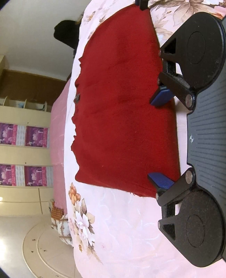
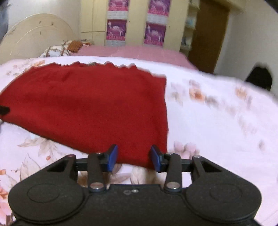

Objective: Fold small clothes

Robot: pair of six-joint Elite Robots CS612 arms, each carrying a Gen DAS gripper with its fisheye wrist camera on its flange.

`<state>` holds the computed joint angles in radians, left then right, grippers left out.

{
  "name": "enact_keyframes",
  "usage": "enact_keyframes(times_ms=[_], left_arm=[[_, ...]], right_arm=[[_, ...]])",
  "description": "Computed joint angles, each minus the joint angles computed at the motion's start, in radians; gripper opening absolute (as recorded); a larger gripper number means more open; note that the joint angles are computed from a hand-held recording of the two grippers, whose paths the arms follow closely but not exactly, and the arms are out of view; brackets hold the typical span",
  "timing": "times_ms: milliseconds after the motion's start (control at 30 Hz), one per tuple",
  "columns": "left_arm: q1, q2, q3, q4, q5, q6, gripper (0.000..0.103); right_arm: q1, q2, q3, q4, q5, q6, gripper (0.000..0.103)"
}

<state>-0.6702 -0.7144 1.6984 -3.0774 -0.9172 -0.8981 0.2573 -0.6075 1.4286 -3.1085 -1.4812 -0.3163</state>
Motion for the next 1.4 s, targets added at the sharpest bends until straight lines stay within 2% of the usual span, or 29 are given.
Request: enact_keyframes(times_ms=[67,167,233,300,633,867,933,1000,1033,1133,1200,1267,1333,1400], left_arm=[[0.003,-0.008,-0.004,0.017,-0.006,-0.012,0.083],[0.003,-0.003,-0.01,0.036,-0.007,-0.011,0.083],[0.0,0.0,-0.015,0.048,0.004,-0.013,0.083],[0.001,-0.002,-0.014,0.047,0.0,-0.014,0.083],[-0.003,0.003,-0.02,0.056,0.015,-0.008,0.084],[0.0,0.0,-0.016,0.046,-0.001,0.014,0.085],[0.003,-0.013,-0.009,0.061,-0.023,0.0,0.085],[-0.001,-0.038,0.01,0.074,-0.031,-0.056,0.086],[-0.007,-0.048,0.032,0.038,-0.025,-0.091,0.086],[-0.012,-0.049,0.105,-0.198,-0.073,-0.275,0.085],[-0.011,-0.013,0.133,-0.389,-0.105,-0.441,0.085],[-0.009,0.023,0.133,-0.477,-0.114,-0.557,0.084],[-0.013,0.053,0.122,-0.551,-0.066,-0.588,0.083],[-0.008,0.079,0.101,-0.591,-0.031,-0.587,0.082]], right_arm=[[0.003,-0.007,-0.011,0.038,-0.006,-0.005,0.039],[0.009,-0.005,-0.015,-0.004,-0.007,-0.005,0.039],[0.008,0.008,-0.027,0.028,-0.022,0.013,0.038],[-0.001,0.01,-0.014,-0.003,0.007,0.004,0.04],[0.0,0.009,-0.016,0.009,0.008,-0.009,0.041],[-0.001,0.009,-0.021,0.021,0.008,-0.011,0.041],[-0.001,0.008,-0.024,0.034,0.009,-0.016,0.041],[0.0,-0.001,-0.035,0.084,0.007,-0.011,0.04],[-0.002,-0.011,-0.034,0.103,0.012,0.007,0.039],[-0.019,-0.042,0.004,0.055,0.092,0.081,0.04],[-0.022,-0.055,0.017,0.059,0.111,0.114,0.04],[-0.021,-0.059,0.022,0.061,0.128,0.125,0.04],[-0.018,-0.058,0.015,0.077,0.161,0.135,0.04],[-0.015,-0.048,-0.001,0.09,0.2,0.153,0.04]])
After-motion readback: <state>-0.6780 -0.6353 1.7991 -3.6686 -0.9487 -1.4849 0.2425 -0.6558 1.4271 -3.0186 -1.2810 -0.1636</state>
